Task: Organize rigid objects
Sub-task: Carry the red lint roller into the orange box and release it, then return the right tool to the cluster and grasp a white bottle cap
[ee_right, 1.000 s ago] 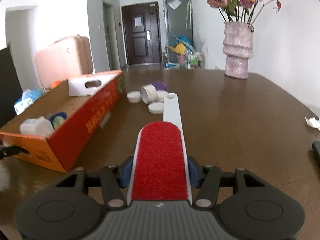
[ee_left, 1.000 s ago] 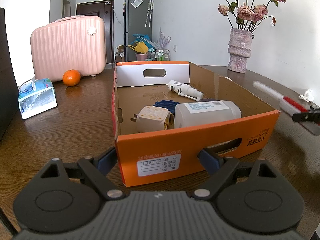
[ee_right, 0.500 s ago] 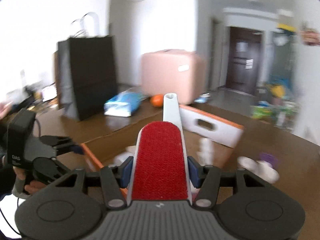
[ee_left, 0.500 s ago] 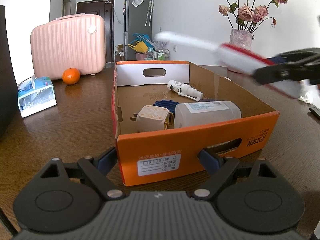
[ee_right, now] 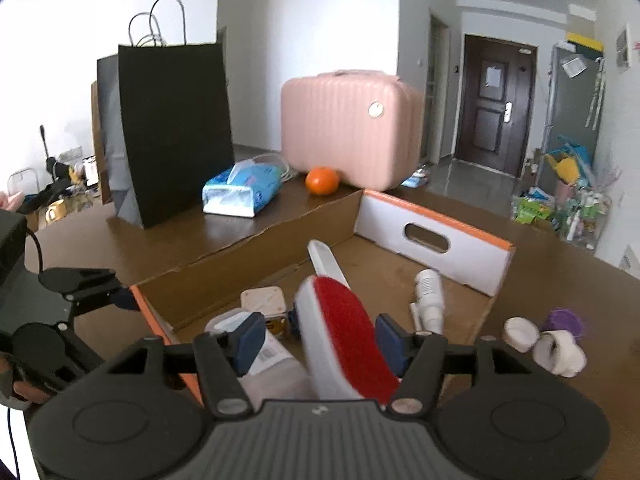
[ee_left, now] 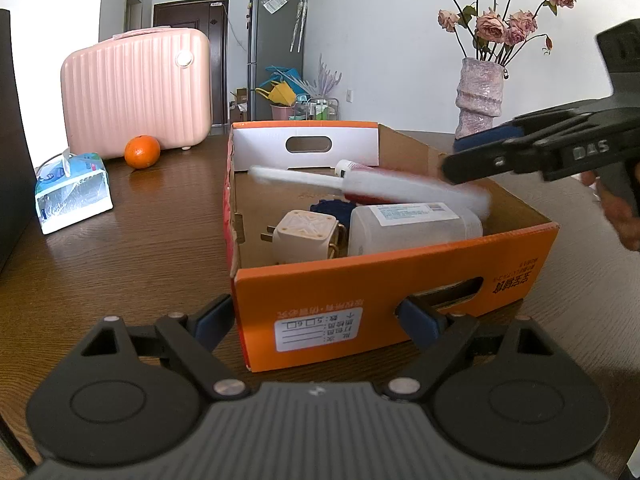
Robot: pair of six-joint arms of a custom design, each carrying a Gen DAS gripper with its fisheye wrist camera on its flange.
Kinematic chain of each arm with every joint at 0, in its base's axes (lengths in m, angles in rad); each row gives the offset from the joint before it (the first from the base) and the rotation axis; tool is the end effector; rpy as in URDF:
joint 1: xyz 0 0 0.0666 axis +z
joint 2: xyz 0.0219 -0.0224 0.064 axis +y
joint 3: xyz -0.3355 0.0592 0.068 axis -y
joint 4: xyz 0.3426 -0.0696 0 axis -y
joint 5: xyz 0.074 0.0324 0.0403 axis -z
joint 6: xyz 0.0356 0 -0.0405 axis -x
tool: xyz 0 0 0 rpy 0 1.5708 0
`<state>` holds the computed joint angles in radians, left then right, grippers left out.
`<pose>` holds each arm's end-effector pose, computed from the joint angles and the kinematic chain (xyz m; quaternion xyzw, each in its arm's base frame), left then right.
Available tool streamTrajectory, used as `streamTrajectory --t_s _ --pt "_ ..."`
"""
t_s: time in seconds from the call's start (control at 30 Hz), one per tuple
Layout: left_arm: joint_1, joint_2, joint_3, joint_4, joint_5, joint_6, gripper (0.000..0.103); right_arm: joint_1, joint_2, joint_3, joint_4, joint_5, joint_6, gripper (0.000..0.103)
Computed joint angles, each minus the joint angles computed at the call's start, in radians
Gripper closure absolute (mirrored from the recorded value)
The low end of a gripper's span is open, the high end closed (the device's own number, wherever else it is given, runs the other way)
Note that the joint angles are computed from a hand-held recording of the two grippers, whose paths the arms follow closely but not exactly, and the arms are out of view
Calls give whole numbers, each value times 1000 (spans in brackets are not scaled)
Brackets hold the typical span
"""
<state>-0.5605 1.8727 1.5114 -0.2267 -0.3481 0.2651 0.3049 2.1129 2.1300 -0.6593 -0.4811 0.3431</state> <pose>0.5114 -0.3071 0.2498 0.0470 0.8709 -0.0466 0.4869 0.6440 0.2195 0.3254 -0.3776 0.7892 0.2047 0.4389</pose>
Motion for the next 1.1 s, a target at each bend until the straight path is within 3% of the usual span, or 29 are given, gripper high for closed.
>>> streamTrajectory --t_s 0.13,0.33,0.47,0.6,0.73,1.1 --pt "0 0 0 0 0 0 14 -25 -84 -129 78 4 -20 34" --pt "0 0 0 0 0 -1 14 -61 -227 -373 211 40 -52 32" --pt "0 0 0 1 -1 -2 14 -90 -324 -563 347 92 -129 28" --pt "0 0 0 0 0 -1 14 -132 -374 -681 415 111 -242 28" --pt "1 0 0 0 -1 -3 14 -163 -388 -731 431 144 -314 28" --pt "0 1 1 -1 -2 -2 14 -147 -359 -713 443 245 -337 29"
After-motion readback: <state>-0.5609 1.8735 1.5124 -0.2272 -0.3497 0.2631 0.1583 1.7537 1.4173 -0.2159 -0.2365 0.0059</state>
